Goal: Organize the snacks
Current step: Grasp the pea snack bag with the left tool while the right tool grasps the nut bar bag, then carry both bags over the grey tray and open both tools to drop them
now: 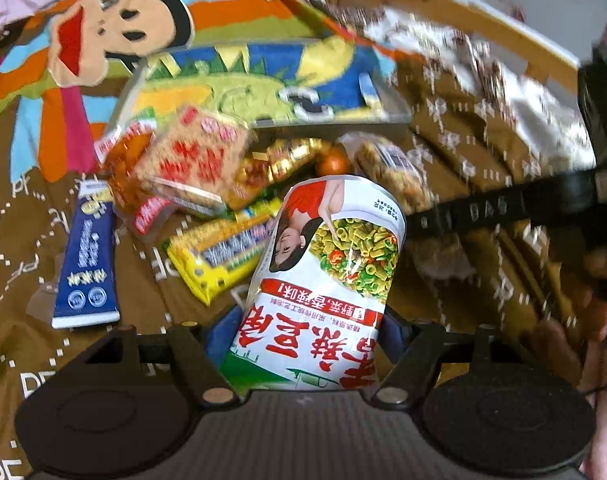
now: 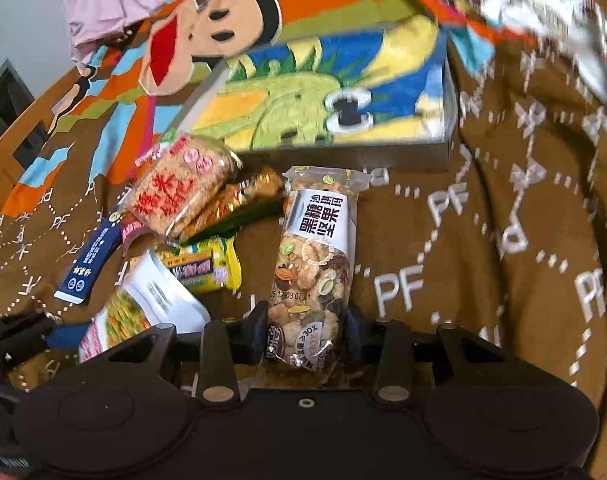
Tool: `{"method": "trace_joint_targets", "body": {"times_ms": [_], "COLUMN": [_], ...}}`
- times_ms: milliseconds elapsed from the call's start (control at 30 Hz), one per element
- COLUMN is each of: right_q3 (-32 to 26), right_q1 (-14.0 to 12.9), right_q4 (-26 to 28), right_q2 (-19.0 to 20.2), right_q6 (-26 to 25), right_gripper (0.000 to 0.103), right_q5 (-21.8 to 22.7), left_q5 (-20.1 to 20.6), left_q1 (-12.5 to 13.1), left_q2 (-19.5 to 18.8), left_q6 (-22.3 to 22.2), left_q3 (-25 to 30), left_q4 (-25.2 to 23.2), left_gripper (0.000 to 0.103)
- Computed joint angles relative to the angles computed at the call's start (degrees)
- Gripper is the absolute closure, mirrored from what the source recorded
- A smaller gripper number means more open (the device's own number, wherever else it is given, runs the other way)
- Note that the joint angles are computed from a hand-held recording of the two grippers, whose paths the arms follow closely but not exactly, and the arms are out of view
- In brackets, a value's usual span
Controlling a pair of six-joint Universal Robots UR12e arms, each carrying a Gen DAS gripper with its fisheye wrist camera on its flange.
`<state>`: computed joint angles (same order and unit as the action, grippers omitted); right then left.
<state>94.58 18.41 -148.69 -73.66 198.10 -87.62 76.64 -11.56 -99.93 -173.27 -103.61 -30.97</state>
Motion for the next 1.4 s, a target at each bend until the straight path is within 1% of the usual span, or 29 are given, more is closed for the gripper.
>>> {"method": "trace_joint_targets", "body": {"times_ms": [100, 167, 233, 300, 367, 433, 500, 567, 700, 767, 867, 1000, 1067, 1167, 1233, 1300, 1400], "right_q3": [1.0, 1.3, 0.8, -0.2, -1.5, -2.5, -3.7, -5.1, -9.1, -11.0, -13.0, -14.6, -15.3, -16.1, -16.5, -16.7, -16.8], "right_q1": [0.7, 1.0, 1.1, 1.1, 0.9, 0.7, 0.6, 0.4, 0.5, 0.6, 0.6, 0.7, 0.9, 1.2, 1.4, 1.5, 1.7], "right_q4": [-6.8, -11.3, -14.5, -17.2, -19.1, -21.6, -23.6, -24.8, -25.6, -24.6, -23.2, -19.6, -18.5, -17.3, -16.2, -15.4, -15.0], "right_q2": [0.0, 0.5, 1.5, 2.8, 4.1, 5.3, 6.7, 8.2, 11.5, 13.1, 15.0, 16.5, 17.2, 18.0, 18.4, 18.7, 18.7], "right_q6": [-1.3, -1.6, -1.7, -2.2, -3.5, -3.8, -3.9, -4.2, -3.7, -2.8, -2.4, -1.0, -1.5, -2.9, -3.8, -4.2, -4.2], "right_gripper": [0.062, 0.062, 0.062, 0.062, 0.062, 0.062, 0.062, 0.062, 0.062, 0.062, 0.062, 0.062, 0.062, 0.064, 0.065, 0.065, 0.063], "right_q5": [-3.2, -5.1, -6.6, -8.0, -8.6, -8.5, -8.9, -9.6, -12.7, -14.0, -15.7, -17.2, -18.2, -19.0, -19.5, -19.8, -20.5], "left_q5": [0.7, 1.1, 1.1, 2.6, 4.1, 4.9, 5.0, 5.4, 6.0, 6.4, 5.6, 6.0, 5.6, 5.8, 6.3, 6.0, 4.8], "left_q1": [0.2, 0.4, 0.6, 0.3, 0.1, 0.0, 0.1, 0.0, -0.2, -0.2, 0.2, 0.6, 0.7, 0.5, 0.3, 0.3, 0.6], "left_q2": [-0.2, -0.5, -1.3, -3.0, -5.3, -7.7, -10.3, -12.7, -16.7, -18.4, -20.1, -21.7, -22.2, -22.6, -22.9, -23.1, -23.2], "left_q6": [-3.8, -7.3, -11.4, -14.7, -16.4, -18.6, -21.3, -23.0, -24.4, -25.2, -26.8, -27.6, -27.6, -25.8, -24.4, -23.8, -23.8], "left_q3": [-0.6, -0.7, -0.3, 1.0, 3.5, 6.2, 8.9, 11.4, 15.1, 16.6, 17.9, 19.2, 20.0, 20.1, 20.6, 21.3, 21.6], "left_q4": [4.9, 8.6, 12.9, 17.0, 19.3, 21.1, 23.7, 25.8, 29.2, 30.0, 30.6, 30.8, 29.4, 28.5, 26.7, 23.8, 22.2], "left_gripper": [0.028, 0.028, 0.028, 0.028, 0.028, 0.028, 0.028, 0.028, 0.028, 0.028, 0.028, 0.028, 0.028, 0.028, 0.028, 0.026, 0.021]}}
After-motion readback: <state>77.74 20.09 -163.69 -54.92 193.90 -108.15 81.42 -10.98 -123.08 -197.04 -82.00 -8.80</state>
